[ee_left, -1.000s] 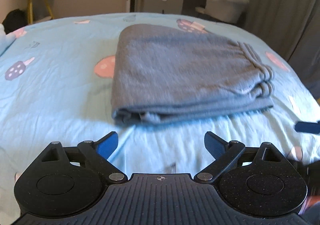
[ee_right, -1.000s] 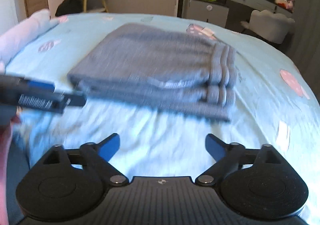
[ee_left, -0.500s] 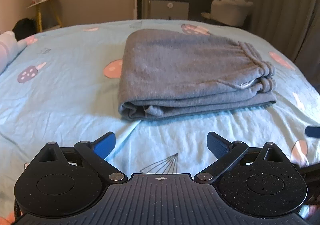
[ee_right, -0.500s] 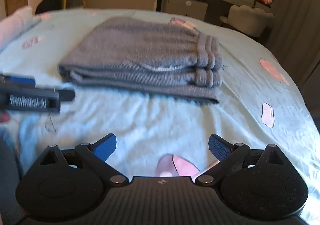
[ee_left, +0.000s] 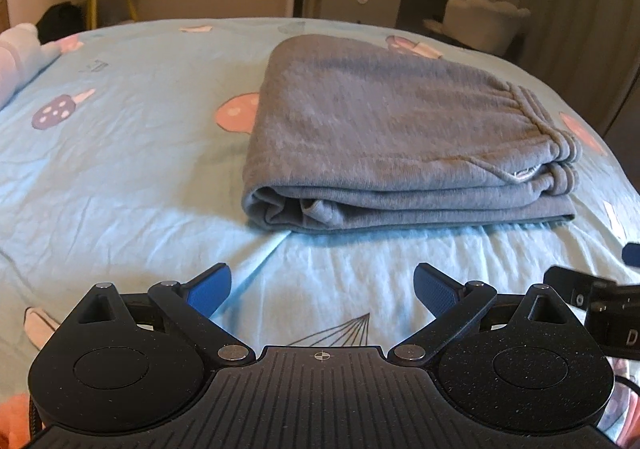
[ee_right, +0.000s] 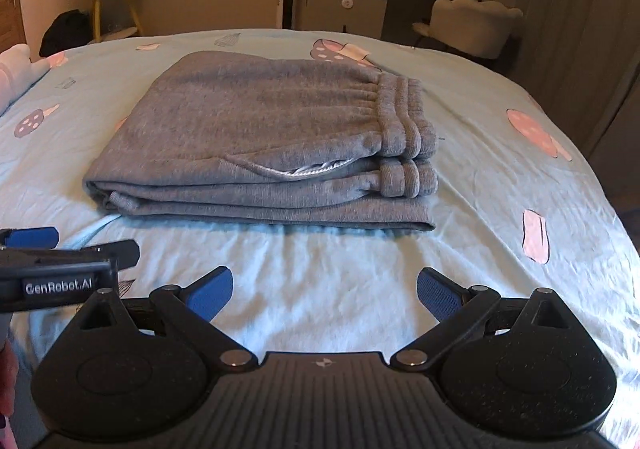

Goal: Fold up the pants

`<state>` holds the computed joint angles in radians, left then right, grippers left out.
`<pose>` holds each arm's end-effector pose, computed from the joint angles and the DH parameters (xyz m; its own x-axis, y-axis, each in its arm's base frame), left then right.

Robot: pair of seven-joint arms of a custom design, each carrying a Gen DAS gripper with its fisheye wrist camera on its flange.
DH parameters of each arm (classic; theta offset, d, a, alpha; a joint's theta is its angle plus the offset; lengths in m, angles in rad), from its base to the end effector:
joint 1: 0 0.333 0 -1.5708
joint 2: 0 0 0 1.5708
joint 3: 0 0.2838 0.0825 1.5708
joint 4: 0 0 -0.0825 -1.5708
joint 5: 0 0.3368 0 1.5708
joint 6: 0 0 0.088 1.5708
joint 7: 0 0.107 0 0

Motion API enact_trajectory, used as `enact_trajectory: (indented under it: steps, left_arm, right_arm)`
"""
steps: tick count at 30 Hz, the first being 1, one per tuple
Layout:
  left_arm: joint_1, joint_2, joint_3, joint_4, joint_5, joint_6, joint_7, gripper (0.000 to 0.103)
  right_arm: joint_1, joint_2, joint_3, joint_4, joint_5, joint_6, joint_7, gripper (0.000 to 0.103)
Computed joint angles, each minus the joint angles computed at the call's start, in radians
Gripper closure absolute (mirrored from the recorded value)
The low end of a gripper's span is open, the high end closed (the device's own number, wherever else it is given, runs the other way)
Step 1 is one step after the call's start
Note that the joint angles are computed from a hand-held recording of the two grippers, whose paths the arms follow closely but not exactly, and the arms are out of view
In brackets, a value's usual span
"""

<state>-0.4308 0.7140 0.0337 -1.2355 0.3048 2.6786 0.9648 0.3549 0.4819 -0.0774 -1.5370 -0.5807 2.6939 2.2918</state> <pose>0.6646 -0.2974 0.4231 -0.0720 -0.9916 0.1078 -0.7310 -0.0211 -0.6820 0.6432 0.2123 0.4414 -0.0137 -0.9967 0.0806 -0.7100 -0.0470 -0.7026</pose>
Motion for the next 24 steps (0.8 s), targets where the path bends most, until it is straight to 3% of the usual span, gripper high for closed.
enact_trajectory:
  steps: [24]
  left_arm:
    - [0.000,0.016,-0.001,0.027,-0.009,-0.017,0.016,0.002]
  right_arm:
    - [-0.001,0.010,-0.001,0.028,0.018,-0.011,-0.041,0.004]
